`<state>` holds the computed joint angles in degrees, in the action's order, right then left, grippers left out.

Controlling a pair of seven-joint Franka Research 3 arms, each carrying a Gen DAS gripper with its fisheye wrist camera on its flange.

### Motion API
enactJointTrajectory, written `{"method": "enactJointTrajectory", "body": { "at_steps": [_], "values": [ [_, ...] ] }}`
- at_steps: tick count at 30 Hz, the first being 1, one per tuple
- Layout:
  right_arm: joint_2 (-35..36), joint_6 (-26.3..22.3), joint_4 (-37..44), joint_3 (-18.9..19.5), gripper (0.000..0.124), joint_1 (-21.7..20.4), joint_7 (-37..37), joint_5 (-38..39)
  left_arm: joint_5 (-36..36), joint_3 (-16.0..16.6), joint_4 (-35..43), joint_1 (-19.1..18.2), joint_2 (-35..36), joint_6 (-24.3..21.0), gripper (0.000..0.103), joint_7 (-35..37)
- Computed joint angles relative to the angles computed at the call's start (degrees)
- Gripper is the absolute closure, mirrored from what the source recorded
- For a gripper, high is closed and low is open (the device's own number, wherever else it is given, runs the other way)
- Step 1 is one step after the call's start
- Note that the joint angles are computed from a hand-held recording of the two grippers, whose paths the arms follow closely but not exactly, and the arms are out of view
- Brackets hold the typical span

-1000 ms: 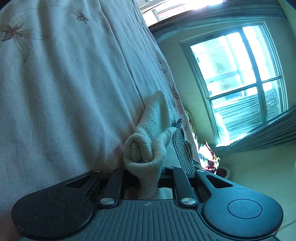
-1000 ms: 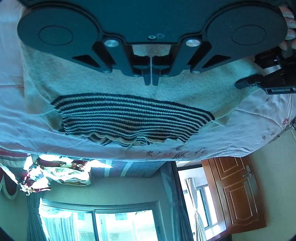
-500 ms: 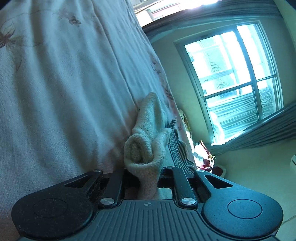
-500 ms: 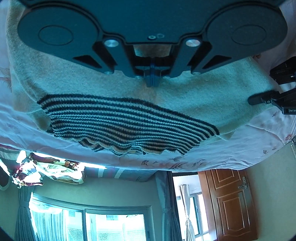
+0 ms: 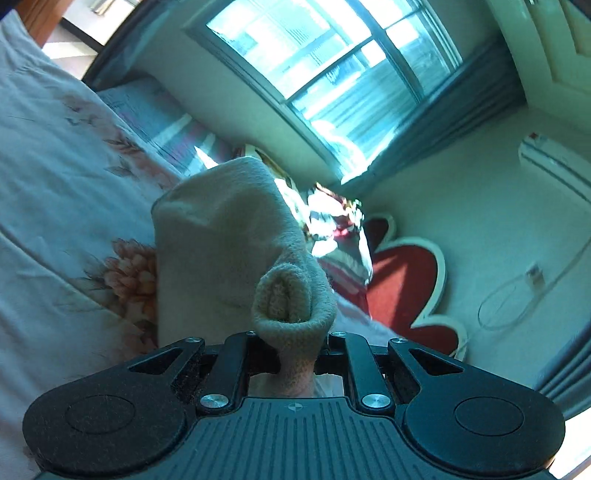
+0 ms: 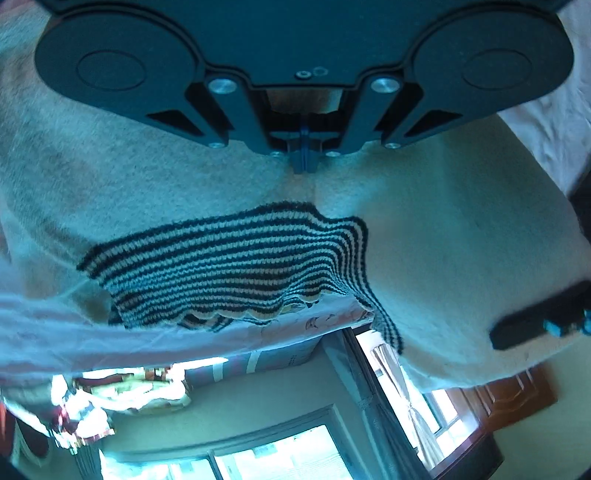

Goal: Fold small clothes

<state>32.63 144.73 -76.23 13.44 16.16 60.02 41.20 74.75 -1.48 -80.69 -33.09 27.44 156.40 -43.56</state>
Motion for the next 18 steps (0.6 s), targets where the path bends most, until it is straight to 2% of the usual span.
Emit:
{"method": "enactJointTrajectory", "body": {
  "at_steps": [1, 3, 5, 6, 7, 8, 9, 10, 11, 12, 14, 15, 16, 18],
  "values": [
    [0.72, -3.00, 1.29, 1.18, 0.112, -2.46, 3.02, 4.32, -4.98, -2.28, 2.92, 1.35, 2.42, 0.17, 0.090, 7.17],
    [-0.22, -2.98, -0.91, 3.71, 0.098, -7.68, 4.78, 15.41, -15.17, -6.63, 9.93, 2.91, 8.26, -1.31, 0.090, 22.06],
    [-1.56, -3.91, -3.16, 4.05, 0.076, -11.54, 6.09, 23.82, -23.43, -10.88, 17.43, 4.03, 14.45, -3.80, 0.090, 34.27],
    [-2.30, -4.40, -4.18, 3.93, 0.058, -12.99, 5.50, 27.20, -26.96, -12.91, 21.14, 4.41, 17.72, -4.56, 0.090, 39.45],
    [-2.92, -5.46, -5.00, 3.87, 0.050, -14.42, 4.47, 30.59, -29.50, -15.08, 24.38, 4.77, 20.49, -5.92, 0.090, 43.53],
    [-3.42, -7.02, -5.50, 3.39, 0.049, -15.49, 4.48, 32.75, -32.32, -15.24, 28.44, 3.58, 23.21, -8.16, 0.089, 47.73],
    [-3.76, -8.40, -5.55, 2.49, 0.045, -15.81, 4.95, 33.19, -31.59, -13.40, 31.43, 1.21, 24.64, -10.01, 0.080, 49.09],
    [-3.98, -9.74, -5.36, 1.45, 0.044, -15.78, 5.50, 32.80, -31.12, -11.20, 32.42, -0.48, 24.89, -9.70, 0.051, 48.85],
    [-4.32, -10.83, -5.38, 0.61, 0.044, -15.79, 5.73, 32.39, -29.31, -10.94, 31.41, -0.79, 24.09, -7.97, 0.032, 47.47],
    [-4.62, -11.51, -5.49, -0.02, 0.044, -15.72, 5.86, 32.19, -29.36, -8.67, 30.27, -2.30, 22.73, -6.85, 0.009, 46.65],
    [-5.36, -12.65, -5.98, -1.07, 0.044, -15.62, 6.41, 31.65, -26.00, -4.14, 24.66, -5.37, 17.43, -6.45, 0.007, 44.69],
    [-5.57, -13.12, -6.04, -1.44, 0.044, -15.54, 6.91, 31.51, -26.30, 0.11, 20.76, -8.10, 14.16, -6.16, 0.007, 44.35],
    [-5.88, -13.82, -6.31, -1.64, 0.044, -15.60, 7.28, 31.64, -23.86, 2.62, 15.75, -9.77, 10.34, -5.69, 0.008, 41.50],
    [-6.15, -15.59, -6.45, -1.91, 0.044, -15.67, 7.57, 31.83, -15.17, 2.97, 5.75, -9.77, 2.30, -9.07, 0.008, 30.72]
  ]
}}
